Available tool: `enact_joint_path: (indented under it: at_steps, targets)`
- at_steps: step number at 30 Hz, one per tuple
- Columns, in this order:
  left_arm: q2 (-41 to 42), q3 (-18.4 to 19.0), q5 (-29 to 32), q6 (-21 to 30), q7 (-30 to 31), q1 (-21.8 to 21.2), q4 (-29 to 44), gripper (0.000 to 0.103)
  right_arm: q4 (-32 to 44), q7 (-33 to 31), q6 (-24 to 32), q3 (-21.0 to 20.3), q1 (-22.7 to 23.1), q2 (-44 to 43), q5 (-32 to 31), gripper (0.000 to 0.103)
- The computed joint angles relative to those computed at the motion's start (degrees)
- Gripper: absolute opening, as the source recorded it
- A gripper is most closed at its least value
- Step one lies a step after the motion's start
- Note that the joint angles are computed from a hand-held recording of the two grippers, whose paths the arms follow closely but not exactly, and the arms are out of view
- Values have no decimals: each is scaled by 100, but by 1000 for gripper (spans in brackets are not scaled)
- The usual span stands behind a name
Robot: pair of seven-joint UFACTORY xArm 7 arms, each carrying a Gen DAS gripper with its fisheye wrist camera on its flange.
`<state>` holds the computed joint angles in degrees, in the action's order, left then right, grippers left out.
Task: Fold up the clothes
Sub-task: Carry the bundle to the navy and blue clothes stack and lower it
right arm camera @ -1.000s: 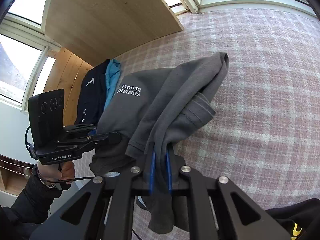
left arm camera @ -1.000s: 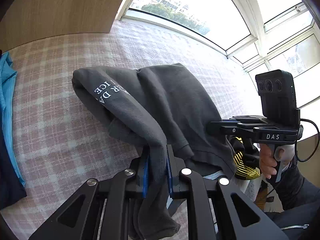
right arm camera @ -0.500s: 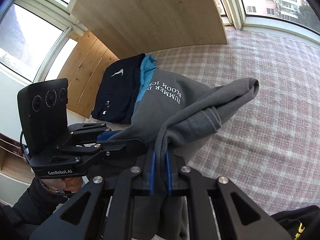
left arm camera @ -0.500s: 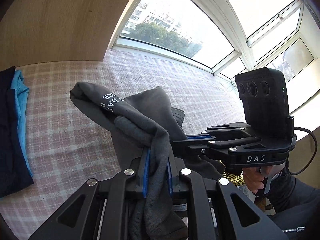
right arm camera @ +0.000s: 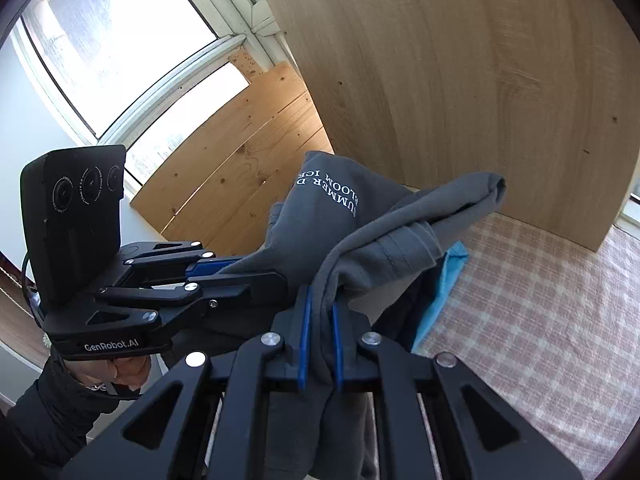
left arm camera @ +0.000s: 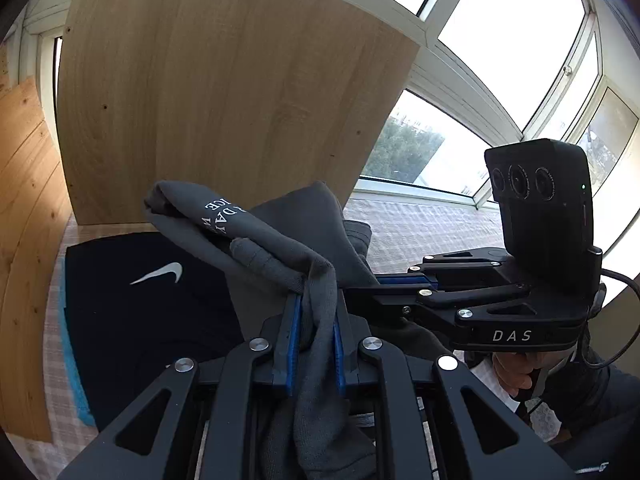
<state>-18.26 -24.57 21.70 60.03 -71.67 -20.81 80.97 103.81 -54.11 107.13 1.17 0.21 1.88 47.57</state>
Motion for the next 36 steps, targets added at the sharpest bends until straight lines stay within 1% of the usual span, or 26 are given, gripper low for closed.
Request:
enact_joint_path:
  at_steps: [2, 4, 7, 10, 11, 12, 14, 16, 18, 20, 21, 23, 24, 25, 26, 29, 30, 31, 32, 33, 36]
  targets:
    - [-540, 318, -214, -68, 338, -21, -537, 13, -432, 197, -480, 202, 254, -238, -33, 9]
    - [-1067, 582, -476, -245, 597, 29, -1209, 13, -913, 306, -1037, 323, 499, -393, -252, 9]
    - [-1948, 946, -1028, -675, 649, 41, -2623, 12, -1549, 520, -1862, 481, 857, -522, -588, 9]
    - [-2616, 1218, -1697, -810, 712, -8, -3959, 11, -2441, 625, -2818, 517, 1033, -576, -1442, 9]
    - [-2794, 1219, -1855, -927, 703, 9, -4293, 11, -2592, 684, -2965, 578, 946, -519, -1606, 9]
    - [-2945, 1184, -1949, -1028, 724, 54, -4513, 11, -2574, 780, -2872, 402, 1022, -400, -1533, 9]
    - [-3090, 1089, -1988, -1023, 878, 187, -4599, 11, -2480, 956, -2662, 298, 935, -157, -1392, 9]
    - [-3085, 1030, -1966, -946, 1081, 309, -4488, 11, -2374, 1015, -2631, 310, 904, -118, -1328, 9]
    - [-3031, 951, -1883, -826, 1264, 449, -4304, 11, -2439, 849, -2759, 327, 899, -315, -1273, 9]
    - [-2928, 793, -1774, -535, 1350, 587, -4120, 11, -2493, 661, -2880, 314, 916, -522, -1227, 9]
    - [-2872, 722, -1725, -381, 1379, 635, -4042, 12, -2508, 590, -2931, 323, 942, -571, -1341, 9]
    - [-2687, 702, -1829, 85, 1444, 601, -3968, 13, -2609, 604, -3150, 427, 1048, -583, -1933, 11]
    - [-2718, 701, -1886, 193, 1439, 557, -4033, 14, -2640, 684, -3273, 483, 1105, -538, -2298, 11]
    - [-2824, 676, -1900, 253, 1388, 541, -4089, 15, -2648, 734, -3323, 594, 1053, -488, -2525, 11]
    - [-2922, 645, -1891, 352, 1330, 547, -4094, 17, -2508, 776, -3185, 465, 1140, -405, -2512, 15]
    - [-3128, 498, -1659, 789, 1258, 661, -3842, 17, -2058, 844, -2885, 332, 1026, -279, -2310, 15]
    - [-3181, 452, -1561, 913, 1256, 713, -3732, 14, -2013, 800, -3000, 292, 974, -343, -2183, 15]
    - [-3230, 406, -1465, 1034, 1261, 768, -3619, 13, -1955, 717, -3084, 252, 927, -389, -2020, 15]
    - [-3244, 407, -1381, 990, 1313, 806, -3549, 13, -1857, 527, -3060, 222, 899, -389, -1783, 15]
    - [-3228, 450, -1313, 795, 1404, 829, -3520, 13, -1730, 388, -3004, 232, 903, -334, -1647, 15]
    - [-3045, 703, -1434, -157, 1682, 764, -3742, 13, -1571, 383, -3342, 449, 1077, -109, -1657, 15]
